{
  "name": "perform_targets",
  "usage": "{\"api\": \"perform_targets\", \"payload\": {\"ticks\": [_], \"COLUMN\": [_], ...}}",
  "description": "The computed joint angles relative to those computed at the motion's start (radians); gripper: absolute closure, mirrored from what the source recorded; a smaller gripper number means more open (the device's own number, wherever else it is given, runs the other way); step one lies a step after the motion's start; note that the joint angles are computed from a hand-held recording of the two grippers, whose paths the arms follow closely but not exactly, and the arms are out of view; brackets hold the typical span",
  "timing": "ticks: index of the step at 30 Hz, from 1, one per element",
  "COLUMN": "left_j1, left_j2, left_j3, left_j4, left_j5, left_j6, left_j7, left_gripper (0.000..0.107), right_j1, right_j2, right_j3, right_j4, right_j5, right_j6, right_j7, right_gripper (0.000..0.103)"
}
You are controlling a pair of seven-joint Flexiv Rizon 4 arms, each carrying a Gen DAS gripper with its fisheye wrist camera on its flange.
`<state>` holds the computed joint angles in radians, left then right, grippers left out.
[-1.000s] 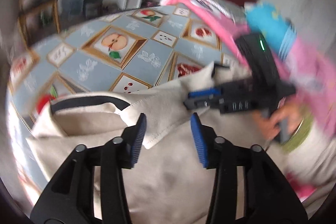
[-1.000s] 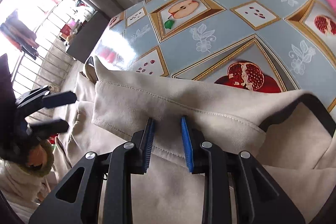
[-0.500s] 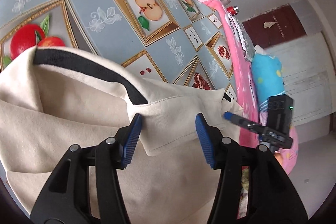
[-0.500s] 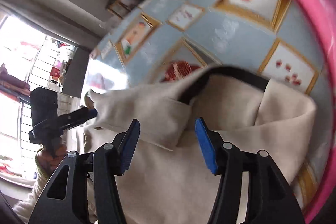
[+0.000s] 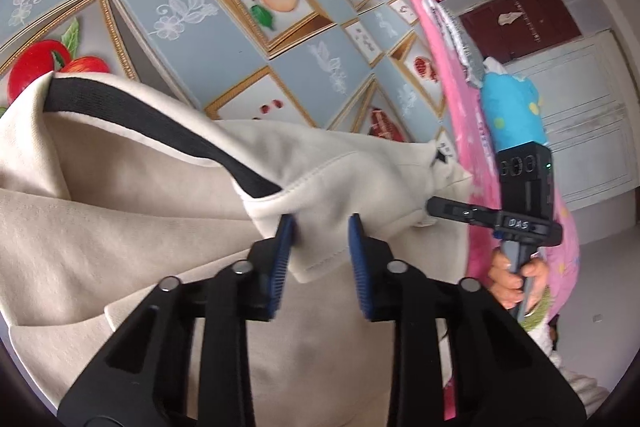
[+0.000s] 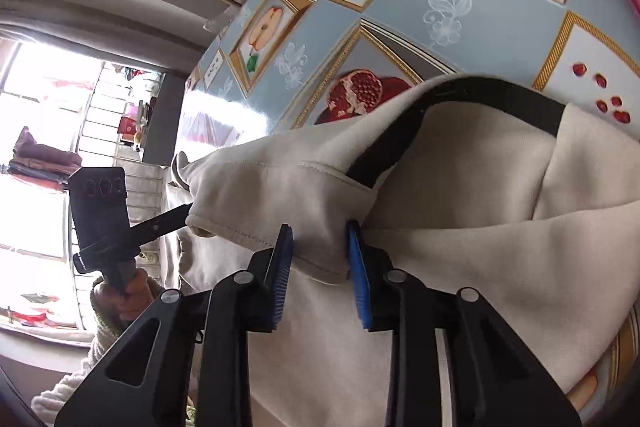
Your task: Fold large clothes
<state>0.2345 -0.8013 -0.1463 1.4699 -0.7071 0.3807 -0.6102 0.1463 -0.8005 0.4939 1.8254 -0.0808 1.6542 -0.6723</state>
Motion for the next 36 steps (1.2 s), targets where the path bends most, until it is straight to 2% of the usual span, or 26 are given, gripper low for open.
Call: {"api": "perform_targets", "payload": {"ticks": [4, 5, 8, 13, 15, 17, 22, 30, 33, 34, 36], "left_j1": [0.003, 0.008, 0.020, 0.026, 0.032, 0.038, 0.041, 0.043, 0.048, 0.053, 0.061], "left_j2": [-0.025, -0.030, -0.052, -0.098, -0.119, -0.122, -0.086, -0.153, -0.171, -0.167, -0.158], "left_j3": [0.004, 0.000, -0.011, -0.028, -0.034, -0.036, -0.018, -0.034, -0.046, -0.050, -0.054], "left_j4": [-0.037, -0.044, -0.067, -0.112, -0.134, -0.137, -0.106, -0.195, -0.210, -0.205, -0.196], "left_j5": [0.007, -0.001, -0.022, -0.063, -0.080, -0.090, -0.073, -0.041, -0.054, -0.056, -0.048], "left_j6": [-0.029, -0.038, -0.069, -0.104, -0.128, -0.130, -0.072, -0.134, -0.158, -0.165, -0.195], "left_j7": [-0.053, -0.063, -0.098, -0.193, -0.252, -0.274, -0.257, -0.323, -0.335, -0.321, -0.278], "left_gripper": [0.078, 0.074, 0.065, 0.054, 0.054, 0.054, 0.053, 0.051, 0.053, 0.059, 0.062], "right_j1": [-0.014, -0.015, -0.015, -0.103, -0.137, -0.141, -0.160, -0.162, -0.158, -0.161, -0.146], "right_j2": [-0.003, 0.000, -0.007, -0.090, -0.116, -0.116, -0.121, -0.147, -0.134, -0.132, -0.116], "right_j3": [0.009, 0.005, -0.007, 0.085, 0.124, 0.128, 0.132, 0.126, 0.115, 0.118, 0.103], "right_j4": [0.013, 0.022, 0.025, -0.005, -0.005, 0.004, 0.022, -0.004, 0.010, 0.015, 0.023], "right_j5": [0.019, 0.021, 0.010, -0.063, -0.103, -0.135, -0.201, -0.262, -0.272, -0.278, -0.281], "right_j6": [0.037, 0.061, 0.096, 0.129, 0.150, 0.153, 0.163, 0.156, 0.158, 0.155, 0.149], "right_j7": [0.024, 0.028, 0.058, 0.086, 0.094, 0.110, 0.150, 0.188, 0.196, 0.196, 0.196], "right_gripper": [0.075, 0.073, 0.060, 0.060, 0.060, 0.060, 0.060, 0.060, 0.060, 0.060, 0.060]}}
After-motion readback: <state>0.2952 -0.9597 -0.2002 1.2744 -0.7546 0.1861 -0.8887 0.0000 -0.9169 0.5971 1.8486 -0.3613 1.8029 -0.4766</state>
